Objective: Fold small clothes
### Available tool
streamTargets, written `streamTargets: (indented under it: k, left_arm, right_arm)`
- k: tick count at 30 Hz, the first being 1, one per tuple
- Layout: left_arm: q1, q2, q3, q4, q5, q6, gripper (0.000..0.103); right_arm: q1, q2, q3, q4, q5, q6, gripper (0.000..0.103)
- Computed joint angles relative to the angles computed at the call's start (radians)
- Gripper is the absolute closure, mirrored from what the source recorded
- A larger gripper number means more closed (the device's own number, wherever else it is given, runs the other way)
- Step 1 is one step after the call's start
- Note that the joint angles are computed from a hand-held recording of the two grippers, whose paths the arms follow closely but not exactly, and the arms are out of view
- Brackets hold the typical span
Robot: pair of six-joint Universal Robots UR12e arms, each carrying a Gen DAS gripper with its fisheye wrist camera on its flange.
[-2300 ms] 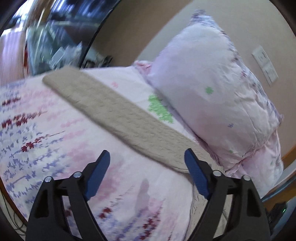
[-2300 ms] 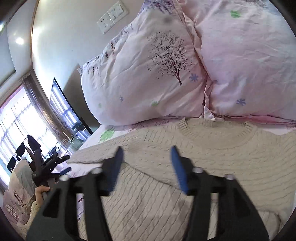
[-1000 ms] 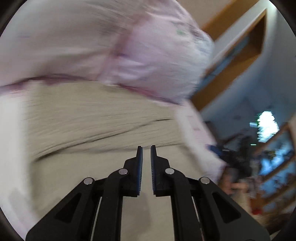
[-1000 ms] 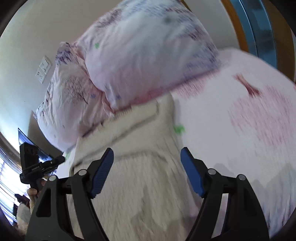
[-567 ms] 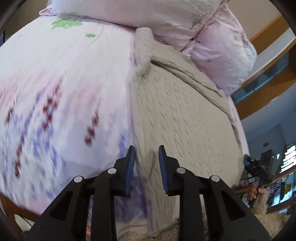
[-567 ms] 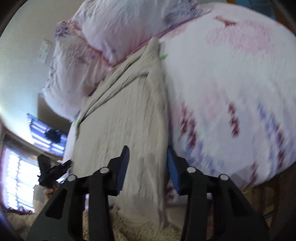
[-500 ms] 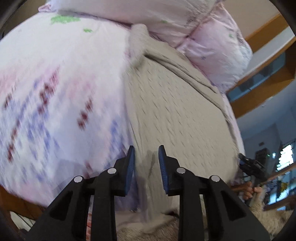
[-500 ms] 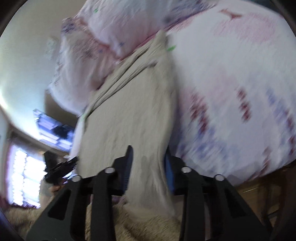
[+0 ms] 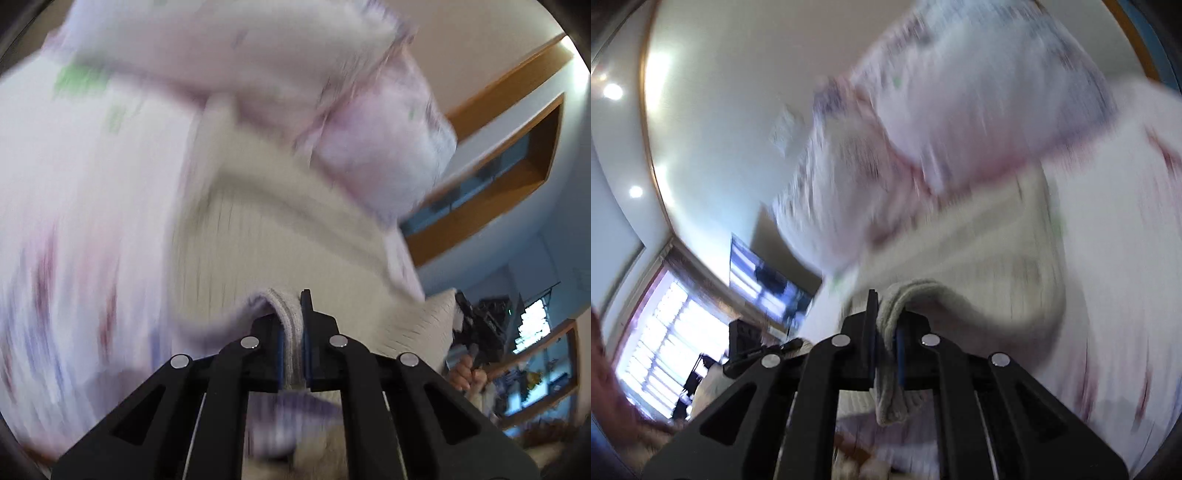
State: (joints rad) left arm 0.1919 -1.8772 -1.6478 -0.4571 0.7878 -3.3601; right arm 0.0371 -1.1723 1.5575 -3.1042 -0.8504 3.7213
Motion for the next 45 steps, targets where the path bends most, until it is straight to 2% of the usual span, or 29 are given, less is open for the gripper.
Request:
streamTargets:
  k: [2,4,5,6,7,8,9,10,11,12,13,14,16,21,22,24,25,27,28,31,34,35,37,39,40,41,42,43,45]
  left_arm:
    - [-0.018,-0.068,0.096,0.107,0.067,-0.081,0.096]
    - [-0.046,-0.151,0.210,0.181,0.168,-0.146,0.094]
    - [-0.067,-0.203,0.287,0.165,0.233,-0.149,0.088]
    - [-0.081,-0.237,0.345,0.117,0.282,-0.143,0.083]
    - [-0.093,-0.267,0.400,0.040,0.322,-0.138,0.073]
    - [-0.100,-0.292,0.453,-0.065,0.344,-0.144,0.063]
    - [-0.101,-0.301,0.477,-0.136,0.349,-0.149,0.060]
    - [-0.099,-0.302,0.480,-0.165,0.348,-0.144,0.057]
    - [-0.096,-0.288,0.456,-0.152,0.369,-0.121,0.050]
    - [-0.096,-0.278,0.439,-0.134,0.392,-0.110,0.043]
    - [-0.095,-0.266,0.418,-0.120,0.423,-0.096,0.029]
    - [-0.093,-0.254,0.401,-0.119,0.448,-0.085,0.022]
    - [-0.083,-0.252,0.400,-0.165,0.417,-0.051,0.022]
    - [-0.073,-0.280,0.429,-0.290,0.345,-0.004,0.024]
    - [-0.073,-0.289,0.430,-0.293,0.329,-0.016,0.025]
    - [-0.073,-0.280,0.409,-0.246,0.328,-0.039,0.029]
    - [-0.074,-0.279,0.404,-0.224,0.330,-0.052,0.046]
    - [-0.068,-0.279,0.402,-0.235,0.292,-0.094,0.061]
    - [-0.060,-0.281,0.409,-0.268,0.239,-0.131,0.073]
    - [-0.033,-0.281,0.394,-0.211,0.052,-0.256,0.078]
    - [-0.045,-0.286,0.421,-0.135,-0.082,-0.284,0.079]
    - [-0.063,-0.300,0.458,-0.113,-0.143,-0.278,0.080]
    - [-0.092,-0.341,0.528,-0.100,-0.238,-0.291,0.081]
    - [-0.137,-0.445,0.668,-0.002,-0.391,-0.415,0.093]
    - [-0.158,-0.513,0.770,0.004,-0.485,-0.480,0.094]
    - [-0.185,-0.582,0.875,-0.033,-0.569,-0.508,0.094]
    - [-0.209,-0.623,0.942,-0.111,-0.612,-0.495,0.094]
    - [-0.227,-0.636,0.967,-0.216,-0.635,-0.440,0.094]
    - [-0.242,-0.586,0.904,-0.389,-0.637,-0.238,0.094]
  right_arm:
    - [0.003,0.059,-0.084,-0.037,-0.062,0.055,0.095]
    - [0.013,0.132,-0.174,-0.067,-0.165,0.135,0.095]
    - [0.019,0.165,-0.214,-0.047,-0.235,0.175,0.092]
    - [0.028,0.191,-0.253,0.004,-0.302,0.204,0.084]
    - [0.037,0.213,-0.289,0.097,-0.378,0.223,0.076]
    - [0.041,0.223,-0.308,0.162,-0.412,0.234,0.060]
    - [0.042,0.228,-0.311,0.195,-0.426,0.251,0.050]
    - [0.040,0.229,-0.299,0.185,-0.425,0.259,0.047]
    - [0.039,0.225,-0.281,0.153,-0.427,0.248,0.039]
    - [0.041,0.219,-0.262,0.121,-0.462,0.218,0.032]
    - [0.045,0.219,-0.261,0.112,-0.493,0.210,0.029]
    - [0.044,0.214,-0.254,0.105,-0.504,0.213,0.028]
    - [0.038,0.217,-0.249,0.069,-0.472,0.211,0.027]
    - [0.042,0.221,-0.265,0.108,-0.456,0.148,0.026]
    - [0.042,0.219,-0.258,0.107,-0.450,0.140,0.026]
    - [0.043,0.226,-0.268,0.111,-0.439,0.149,0.026]
    - [0.041,0.228,-0.268,0.109,-0.426,0.160,0.026]
    - [0.039,0.230,-0.268,0.105,-0.412,0.173,0.026]
    - [0.038,0.230,-0.266,0.098,-0.406,0.179,0.026]
    - [0.036,0.226,-0.254,0.061,-0.410,0.186,0.026]
    - [0.038,0.220,-0.245,0.026,-0.439,0.188,0.026]
    - [0.040,0.217,-0.241,0.019,-0.459,0.186,0.026]
    - [0.049,0.206,-0.230,0.007,-0.560,0.171,0.026]
    - [0.060,0.197,-0.223,0.008,-0.676,0.147,0.026]
    - [0.062,0.194,-0.220,0.016,-0.712,0.138,0.026]
    - [0.061,0.191,-0.218,0.031,-0.732,0.134,0.026]
    - [0.058,0.187,-0.215,0.048,-0.743,0.137,0.026]
    - [0.052,0.179,-0.206,0.067,-0.744,0.152,0.026]
    - [0.035,0.163,-0.187,0.072,-0.693,0.179,0.026]
